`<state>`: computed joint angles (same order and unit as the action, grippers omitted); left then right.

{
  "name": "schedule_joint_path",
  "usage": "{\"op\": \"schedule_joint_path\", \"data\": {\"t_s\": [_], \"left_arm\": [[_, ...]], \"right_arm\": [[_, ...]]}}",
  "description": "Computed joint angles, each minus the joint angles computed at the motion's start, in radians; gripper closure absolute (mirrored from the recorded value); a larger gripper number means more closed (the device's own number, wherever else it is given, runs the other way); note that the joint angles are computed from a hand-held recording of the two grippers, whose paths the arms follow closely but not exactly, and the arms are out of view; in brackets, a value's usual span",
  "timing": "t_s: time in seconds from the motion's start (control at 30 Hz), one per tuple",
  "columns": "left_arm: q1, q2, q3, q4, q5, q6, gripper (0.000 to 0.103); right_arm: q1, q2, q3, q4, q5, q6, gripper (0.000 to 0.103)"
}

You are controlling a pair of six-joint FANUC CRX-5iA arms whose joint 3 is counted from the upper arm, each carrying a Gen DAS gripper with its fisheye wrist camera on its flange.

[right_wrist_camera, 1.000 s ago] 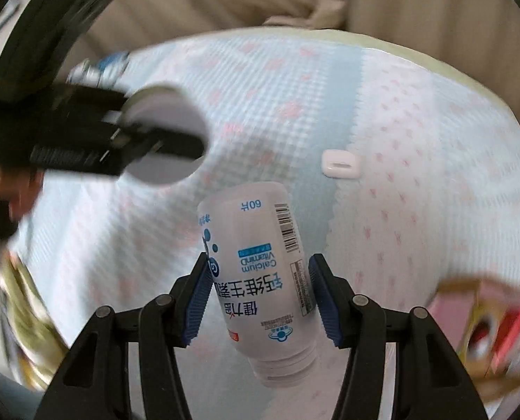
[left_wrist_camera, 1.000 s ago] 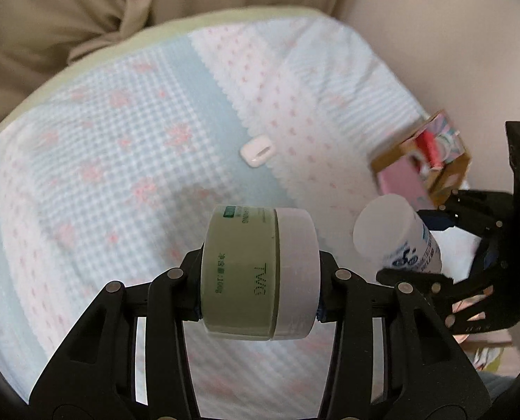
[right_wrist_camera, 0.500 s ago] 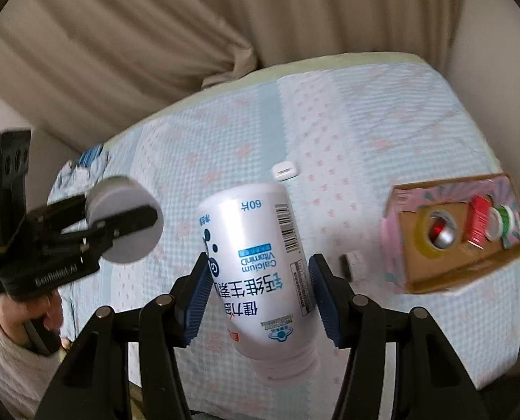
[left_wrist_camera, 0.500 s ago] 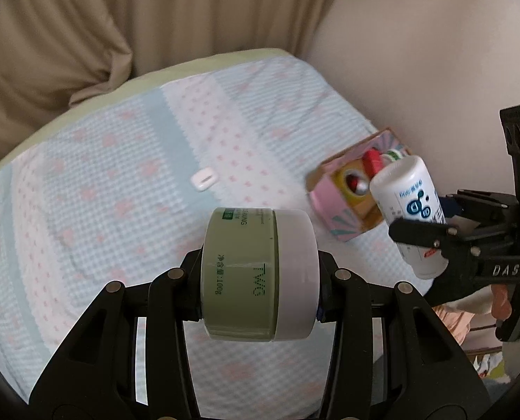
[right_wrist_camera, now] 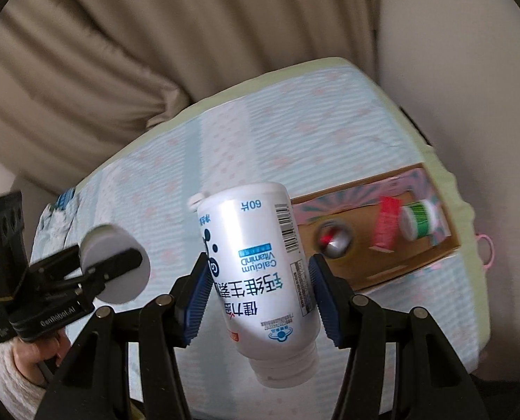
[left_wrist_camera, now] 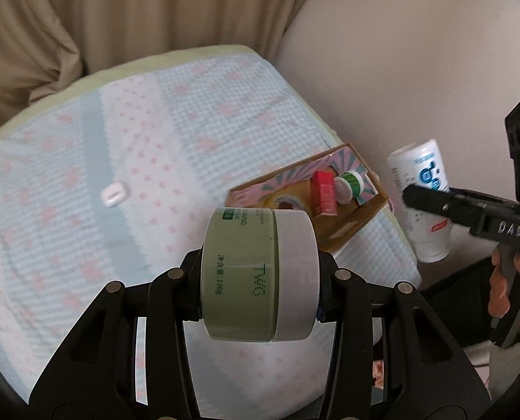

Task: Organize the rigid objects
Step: 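Carry the green jar and vitamin bottle over the cardboard box with both tools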

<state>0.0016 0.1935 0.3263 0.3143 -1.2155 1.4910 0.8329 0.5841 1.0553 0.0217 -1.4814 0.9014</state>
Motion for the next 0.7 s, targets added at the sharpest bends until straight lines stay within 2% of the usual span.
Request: {"op": "schedule_joint_path", "data": {"t_s": [0.17, 0.37, 0.53, 0.7], "left_arm": [[-0.074, 0.137, 0.107, -0.023, 0.006, 0.112, 0.064], [-0.127, 0.289, 0.236, -0.087, -0.054, 0.217, 0.064], [-0.152, 0.414, 0.350, -0.123, -0.144, 0.258, 0.064], [-0.191, 0.535, 0.490, -0.179, -0.265, 0.231, 0.064]], "right_arm": [[-0.108, 0.007, -0.010, -0.047, -0.019, 0.034, 0.051], [-0.217, 0.119, 0.098, -0.161, -0.100, 0.047, 0.051], [-0.277, 0.233, 0.202, -0.276, -0.157, 0.026, 0.052], [-0.312, 0.348, 0.322, -0.350, -0.217, -0.011, 0.053]]}}
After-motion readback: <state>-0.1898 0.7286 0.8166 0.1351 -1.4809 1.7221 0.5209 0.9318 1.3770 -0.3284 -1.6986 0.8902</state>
